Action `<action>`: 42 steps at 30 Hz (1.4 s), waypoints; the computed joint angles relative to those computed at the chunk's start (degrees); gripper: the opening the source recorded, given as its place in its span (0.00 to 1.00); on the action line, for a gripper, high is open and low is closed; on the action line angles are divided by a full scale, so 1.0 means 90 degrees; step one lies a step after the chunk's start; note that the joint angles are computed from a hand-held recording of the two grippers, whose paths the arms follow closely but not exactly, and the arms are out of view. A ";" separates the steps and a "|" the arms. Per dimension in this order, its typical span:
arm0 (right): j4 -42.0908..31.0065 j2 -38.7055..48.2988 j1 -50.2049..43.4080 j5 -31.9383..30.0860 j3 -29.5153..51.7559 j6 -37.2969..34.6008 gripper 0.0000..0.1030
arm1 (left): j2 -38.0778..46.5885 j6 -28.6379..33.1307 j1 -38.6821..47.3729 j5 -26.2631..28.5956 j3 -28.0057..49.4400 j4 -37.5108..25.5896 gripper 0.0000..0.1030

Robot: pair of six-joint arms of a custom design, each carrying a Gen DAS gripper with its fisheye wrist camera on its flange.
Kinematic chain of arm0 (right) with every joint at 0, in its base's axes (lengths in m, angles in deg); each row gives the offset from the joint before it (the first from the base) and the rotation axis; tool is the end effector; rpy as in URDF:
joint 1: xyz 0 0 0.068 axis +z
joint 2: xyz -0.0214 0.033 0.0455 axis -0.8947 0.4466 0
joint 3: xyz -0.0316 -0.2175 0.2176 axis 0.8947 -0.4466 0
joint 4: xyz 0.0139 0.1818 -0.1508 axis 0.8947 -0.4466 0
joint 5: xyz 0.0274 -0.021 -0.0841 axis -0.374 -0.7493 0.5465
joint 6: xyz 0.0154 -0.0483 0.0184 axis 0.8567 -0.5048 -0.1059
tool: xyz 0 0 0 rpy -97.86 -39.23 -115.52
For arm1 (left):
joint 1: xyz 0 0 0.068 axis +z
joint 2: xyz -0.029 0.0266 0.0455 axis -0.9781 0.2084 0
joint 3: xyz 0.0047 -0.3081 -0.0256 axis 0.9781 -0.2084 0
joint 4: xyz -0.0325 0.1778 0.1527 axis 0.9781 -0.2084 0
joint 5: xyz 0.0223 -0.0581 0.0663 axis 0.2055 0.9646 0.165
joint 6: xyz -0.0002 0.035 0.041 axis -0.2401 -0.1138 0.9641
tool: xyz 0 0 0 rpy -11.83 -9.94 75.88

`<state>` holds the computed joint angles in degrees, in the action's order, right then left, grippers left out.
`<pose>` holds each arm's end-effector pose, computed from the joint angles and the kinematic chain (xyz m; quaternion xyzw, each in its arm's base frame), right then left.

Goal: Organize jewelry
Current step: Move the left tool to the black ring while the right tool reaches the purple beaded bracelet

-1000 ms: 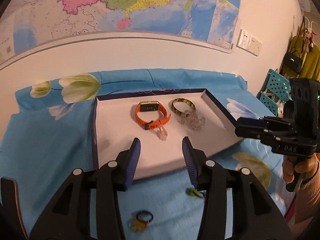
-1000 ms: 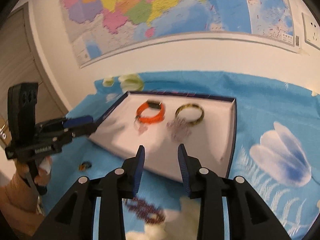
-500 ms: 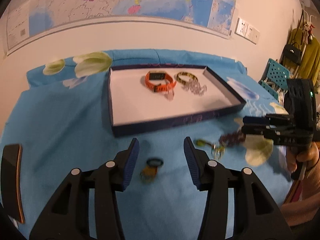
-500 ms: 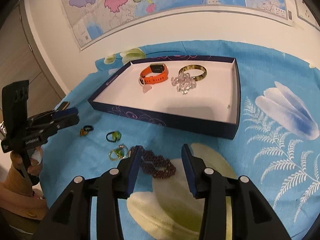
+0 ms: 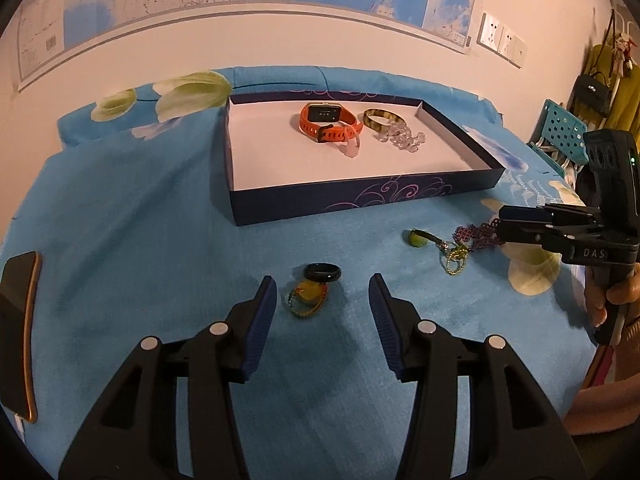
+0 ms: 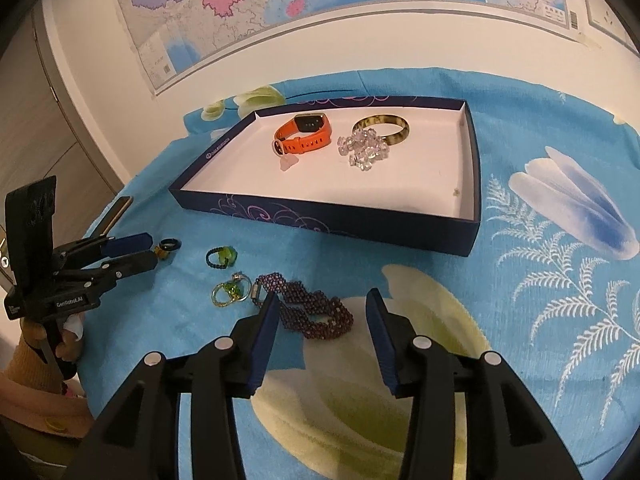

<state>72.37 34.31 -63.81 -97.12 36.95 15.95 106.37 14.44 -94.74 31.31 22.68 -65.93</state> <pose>0.2184 0.0074 0.1872 0.0372 0.9269 0.1458 0.3438 0.3023 -0.1033 0.1770 0.2877 0.8830 -0.1691 0.3300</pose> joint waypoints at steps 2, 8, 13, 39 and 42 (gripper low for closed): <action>-0.0016 0.0024 0.0051 0.0028 0.0012 -0.0025 0.42 | 0.0043 0.0028 -0.0040 -0.0048 0.0083 -0.0069 0.46; -0.0079 0.0132 0.0279 0.0218 0.0110 -0.0088 0.43 | 0.0128 0.0149 -0.0233 -0.0238 0.0262 -0.0133 0.46; -0.0184 0.0215 0.0468 0.0420 0.0242 -0.0159 0.47 | 0.0274 0.0203 -0.0396 -0.0391 0.0464 -0.0310 0.46; -0.0304 -0.0018 0.0366 0.0647 0.0133 -0.0393 0.11 | 0.0042 0.0386 -0.0371 -0.0003 0.0191 -0.0594 0.22; -0.0290 -0.0077 0.0320 0.0517 0.0100 -0.0360 0.11 | -0.0009 0.0451 -0.0344 0.0060 0.0081 -0.0596 0.22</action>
<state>69.76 33.62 -60.93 -92.46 37.85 12.71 106.29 18.50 -97.83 31.85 23.41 -71.29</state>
